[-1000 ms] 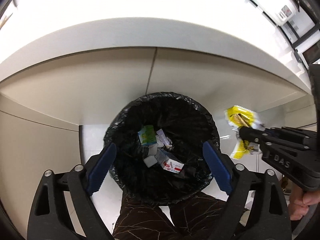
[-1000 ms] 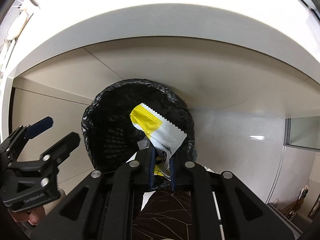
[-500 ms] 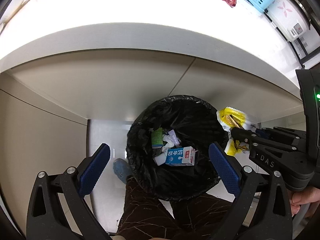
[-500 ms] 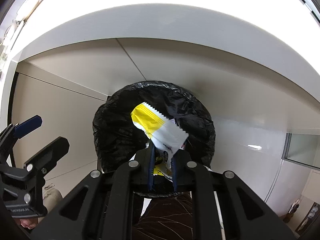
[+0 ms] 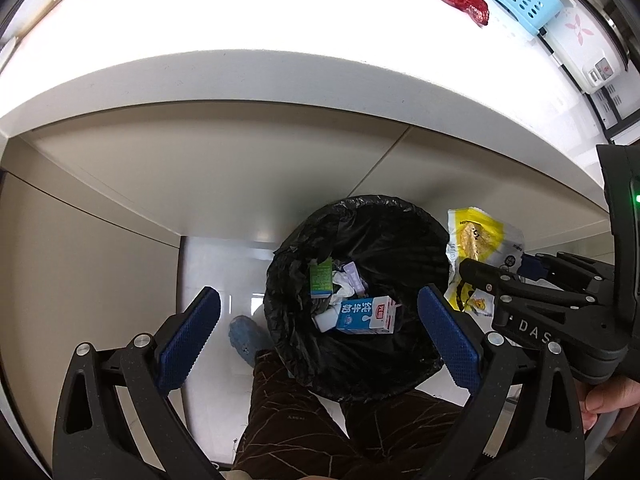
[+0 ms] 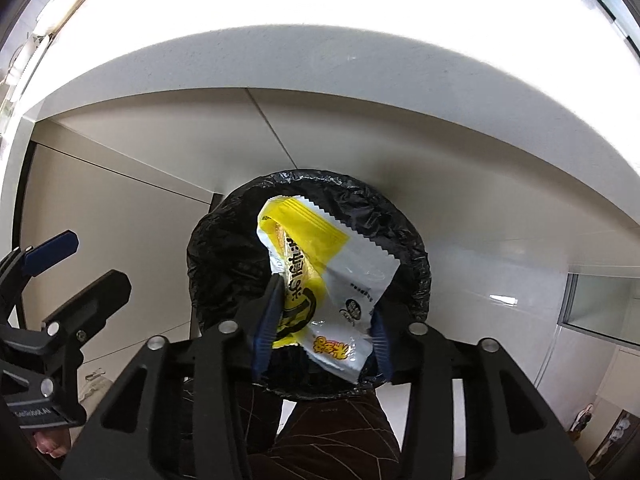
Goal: Collect trash
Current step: 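Open the left tool to drop the milk carton while the right tool drops the yellow bag into the bin, then raise both tools back over the counter toward the clear tube and red mesh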
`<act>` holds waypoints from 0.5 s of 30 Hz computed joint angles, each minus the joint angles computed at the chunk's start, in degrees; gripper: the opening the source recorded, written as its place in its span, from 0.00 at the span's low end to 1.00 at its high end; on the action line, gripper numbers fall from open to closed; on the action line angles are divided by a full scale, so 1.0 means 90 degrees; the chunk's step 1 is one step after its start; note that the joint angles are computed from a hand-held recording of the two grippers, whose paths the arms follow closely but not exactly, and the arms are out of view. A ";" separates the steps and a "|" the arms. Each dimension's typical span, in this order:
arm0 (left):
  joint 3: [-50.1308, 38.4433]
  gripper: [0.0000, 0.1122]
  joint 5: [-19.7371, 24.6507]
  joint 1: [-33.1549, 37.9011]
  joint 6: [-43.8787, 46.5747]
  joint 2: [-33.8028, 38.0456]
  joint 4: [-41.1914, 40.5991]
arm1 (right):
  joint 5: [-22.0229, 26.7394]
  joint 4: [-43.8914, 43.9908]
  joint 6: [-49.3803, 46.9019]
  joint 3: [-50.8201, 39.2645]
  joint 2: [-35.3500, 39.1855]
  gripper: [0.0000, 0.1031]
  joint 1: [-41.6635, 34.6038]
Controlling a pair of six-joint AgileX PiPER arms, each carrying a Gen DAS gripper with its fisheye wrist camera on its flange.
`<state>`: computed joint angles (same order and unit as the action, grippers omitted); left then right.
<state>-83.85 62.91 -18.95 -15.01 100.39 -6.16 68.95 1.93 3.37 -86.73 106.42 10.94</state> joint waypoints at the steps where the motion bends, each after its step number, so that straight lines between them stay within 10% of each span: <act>1: 0.0001 0.86 -0.0002 0.0002 0.0023 0.0001 -0.0013 | -0.0013 -0.0052 0.0022 0.0010 -0.0014 0.46 0.0014; 15: -0.0435 0.86 0.0337 -0.0060 0.0005 0.0065 0.0021 | -0.0235 -0.0408 0.0086 0.0083 -0.0347 0.85 0.0006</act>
<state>-87.77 65.95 -19.49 -14.96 100.97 -5.96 66.84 -1.74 4.14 -85.98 103.30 11.00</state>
